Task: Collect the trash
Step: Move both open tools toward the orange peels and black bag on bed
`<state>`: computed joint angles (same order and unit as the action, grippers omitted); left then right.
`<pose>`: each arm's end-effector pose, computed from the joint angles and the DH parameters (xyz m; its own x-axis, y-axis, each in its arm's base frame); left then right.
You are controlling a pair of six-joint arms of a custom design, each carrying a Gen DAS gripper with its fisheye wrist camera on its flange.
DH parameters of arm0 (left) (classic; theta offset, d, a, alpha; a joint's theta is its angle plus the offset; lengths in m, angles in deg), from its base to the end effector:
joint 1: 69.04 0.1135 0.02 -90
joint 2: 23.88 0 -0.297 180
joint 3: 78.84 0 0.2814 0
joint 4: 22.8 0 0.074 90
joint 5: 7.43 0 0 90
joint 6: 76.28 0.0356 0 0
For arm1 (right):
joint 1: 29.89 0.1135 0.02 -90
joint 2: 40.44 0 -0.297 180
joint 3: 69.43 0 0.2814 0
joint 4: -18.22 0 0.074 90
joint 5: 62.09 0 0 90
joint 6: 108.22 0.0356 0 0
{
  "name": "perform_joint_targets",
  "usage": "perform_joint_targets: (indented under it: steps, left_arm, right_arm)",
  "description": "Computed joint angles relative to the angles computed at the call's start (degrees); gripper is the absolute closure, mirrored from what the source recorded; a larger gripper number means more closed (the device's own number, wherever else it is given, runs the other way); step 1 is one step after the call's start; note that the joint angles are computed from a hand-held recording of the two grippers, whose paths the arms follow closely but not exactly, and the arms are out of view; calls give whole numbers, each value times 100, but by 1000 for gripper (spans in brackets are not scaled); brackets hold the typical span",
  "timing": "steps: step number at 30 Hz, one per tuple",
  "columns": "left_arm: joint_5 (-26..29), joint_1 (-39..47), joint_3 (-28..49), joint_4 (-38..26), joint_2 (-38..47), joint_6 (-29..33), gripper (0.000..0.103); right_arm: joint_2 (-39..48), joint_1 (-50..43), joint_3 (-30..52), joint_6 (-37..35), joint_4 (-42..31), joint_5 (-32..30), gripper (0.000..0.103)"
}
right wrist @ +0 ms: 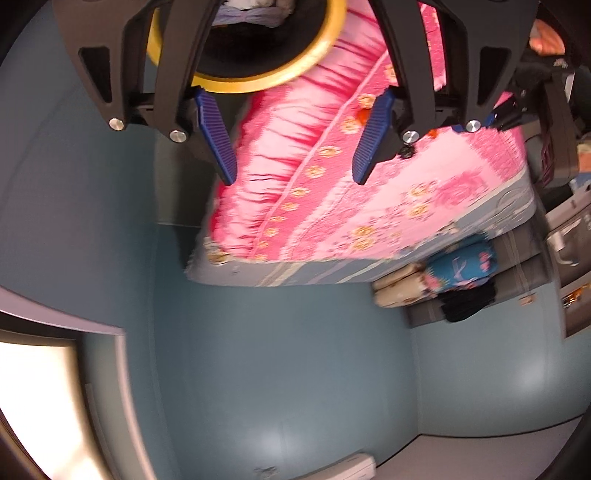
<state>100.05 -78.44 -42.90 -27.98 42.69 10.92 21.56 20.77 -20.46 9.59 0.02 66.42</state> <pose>0.2267 -0.0484 0.1795 -0.5959 0.0514 -0.8014 0.3674 0.9048 -0.2152 0.1704 0.1730 0.2595 -0.4156 0.0689 -0.9069 -0.0834 0.9900 0.1134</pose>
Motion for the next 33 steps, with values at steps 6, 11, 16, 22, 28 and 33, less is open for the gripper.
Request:
perform_joint_targets:
  steps: [6, 11, 16, 22, 28, 33]
  left_arm:
    - [602, 1518, 203, 18, 397, 139, 27]
    - [913, 2406, 482, 117, 1038, 314, 27]
    - [922, 2893, 757, 297, 1802, 490, 27]
    - [837, 3185, 1137, 518, 2760, 544, 27]
    - [683, 3249, 1610, 644, 3699, 562, 27]
    - [629, 3287, 2204, 480, 4458, 518, 27]
  right_arm:
    - [1220, 123, 767, -143, 184, -429, 40]
    - [2094, 164, 1383, -250, 225, -819, 40]
    - [3201, -49, 2347, -302, -20, -1555, 40]
    - [4497, -307, 3543, -250, -650, -2160, 40]
    - [5753, -524, 4792, -246, -1364, -2615, 40]
    - [6814, -675, 5975, -316, -2068, -2849, 40]
